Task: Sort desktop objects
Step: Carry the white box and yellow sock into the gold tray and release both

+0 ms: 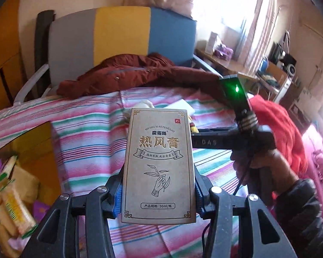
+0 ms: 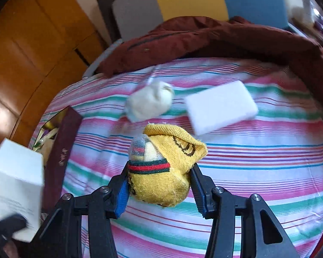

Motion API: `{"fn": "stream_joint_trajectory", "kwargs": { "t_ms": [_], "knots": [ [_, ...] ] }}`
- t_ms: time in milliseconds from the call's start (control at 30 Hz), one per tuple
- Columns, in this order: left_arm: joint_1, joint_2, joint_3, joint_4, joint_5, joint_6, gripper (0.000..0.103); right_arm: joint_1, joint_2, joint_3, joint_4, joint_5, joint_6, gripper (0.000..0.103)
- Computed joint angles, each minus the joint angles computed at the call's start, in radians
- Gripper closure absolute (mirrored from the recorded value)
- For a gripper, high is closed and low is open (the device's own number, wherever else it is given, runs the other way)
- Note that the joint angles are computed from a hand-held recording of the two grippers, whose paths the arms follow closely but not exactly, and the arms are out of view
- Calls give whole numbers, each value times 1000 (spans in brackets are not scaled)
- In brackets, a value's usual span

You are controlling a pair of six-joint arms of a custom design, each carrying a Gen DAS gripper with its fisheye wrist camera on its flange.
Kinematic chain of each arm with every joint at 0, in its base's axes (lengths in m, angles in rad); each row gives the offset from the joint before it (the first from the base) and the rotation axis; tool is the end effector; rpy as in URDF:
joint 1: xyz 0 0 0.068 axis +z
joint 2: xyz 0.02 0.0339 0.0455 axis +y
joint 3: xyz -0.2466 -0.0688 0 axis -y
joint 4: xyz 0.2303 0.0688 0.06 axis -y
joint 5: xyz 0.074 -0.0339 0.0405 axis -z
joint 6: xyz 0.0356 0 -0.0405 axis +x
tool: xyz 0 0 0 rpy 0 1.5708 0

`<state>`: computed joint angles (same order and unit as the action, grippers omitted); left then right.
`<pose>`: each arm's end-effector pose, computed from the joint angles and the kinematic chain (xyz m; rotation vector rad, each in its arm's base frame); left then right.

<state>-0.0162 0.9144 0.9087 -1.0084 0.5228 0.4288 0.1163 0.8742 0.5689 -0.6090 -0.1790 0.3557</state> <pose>0.1552 -0.0203 0.2785 0.7241 2.3507 -0.4986 0.1642 0.0256 0.2043 0.2238 2.5034 0.4192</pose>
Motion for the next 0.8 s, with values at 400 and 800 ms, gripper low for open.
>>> {"fn": "stream_joint_trajectory", "kwargs": {
  "t_ms": [400, 800],
  "knots": [
    [555, 117, 157, -133, 174, 341, 52, 236, 52, 27, 66, 130, 144, 52],
    [705, 291, 105, 158, 67, 319, 52, 594, 213, 205, 89, 323, 307, 52]
  ]
}}
